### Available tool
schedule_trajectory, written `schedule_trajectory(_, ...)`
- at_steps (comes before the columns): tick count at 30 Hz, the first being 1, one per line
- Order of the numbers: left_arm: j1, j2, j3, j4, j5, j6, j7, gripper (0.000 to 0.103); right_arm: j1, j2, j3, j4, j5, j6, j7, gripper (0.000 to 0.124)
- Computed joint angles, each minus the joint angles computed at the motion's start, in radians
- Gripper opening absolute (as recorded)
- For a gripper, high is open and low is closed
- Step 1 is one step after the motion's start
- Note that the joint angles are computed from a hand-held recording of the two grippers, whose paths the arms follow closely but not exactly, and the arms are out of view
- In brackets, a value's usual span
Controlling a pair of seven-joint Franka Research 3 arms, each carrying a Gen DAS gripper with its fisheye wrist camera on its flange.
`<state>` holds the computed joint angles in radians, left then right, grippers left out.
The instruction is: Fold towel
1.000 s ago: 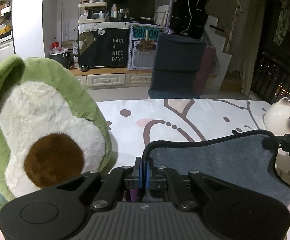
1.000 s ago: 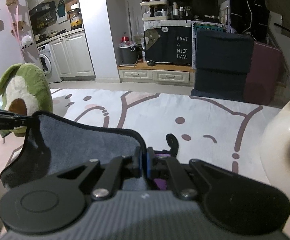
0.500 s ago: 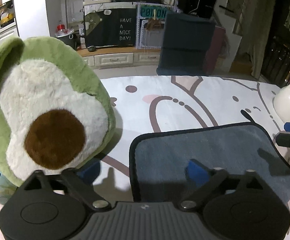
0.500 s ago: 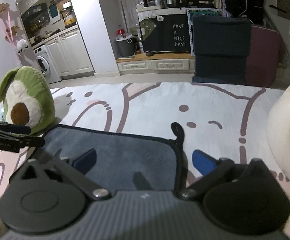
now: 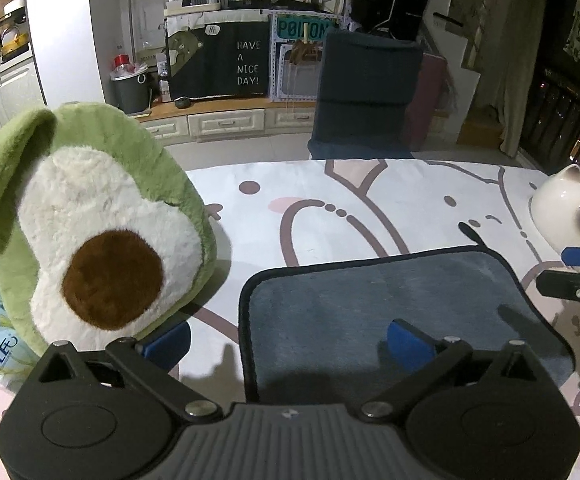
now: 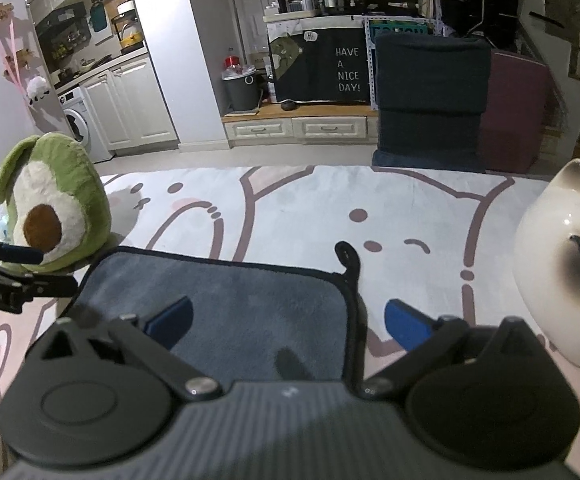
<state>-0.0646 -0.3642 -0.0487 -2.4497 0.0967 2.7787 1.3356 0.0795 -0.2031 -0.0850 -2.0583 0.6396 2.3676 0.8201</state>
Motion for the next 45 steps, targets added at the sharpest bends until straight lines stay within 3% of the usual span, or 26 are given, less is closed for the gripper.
schedule_trajectory(14, 0.005, -0.128, -0.032, -0.05, 0.049, -0.06, -0.105, 0.103, -0.004, -0.092, 0.0, -0.049, -0.054, -0.018, 0.068, 0.103)
schedule_trajectory(45, -0.089, -0.521, -0.072, -0.189, 0.092, -0.226, -0.235, 0.103, -0.011, -0.415, -0.044, -0.186, -0.121, -0.118, 0.116, 0.103)
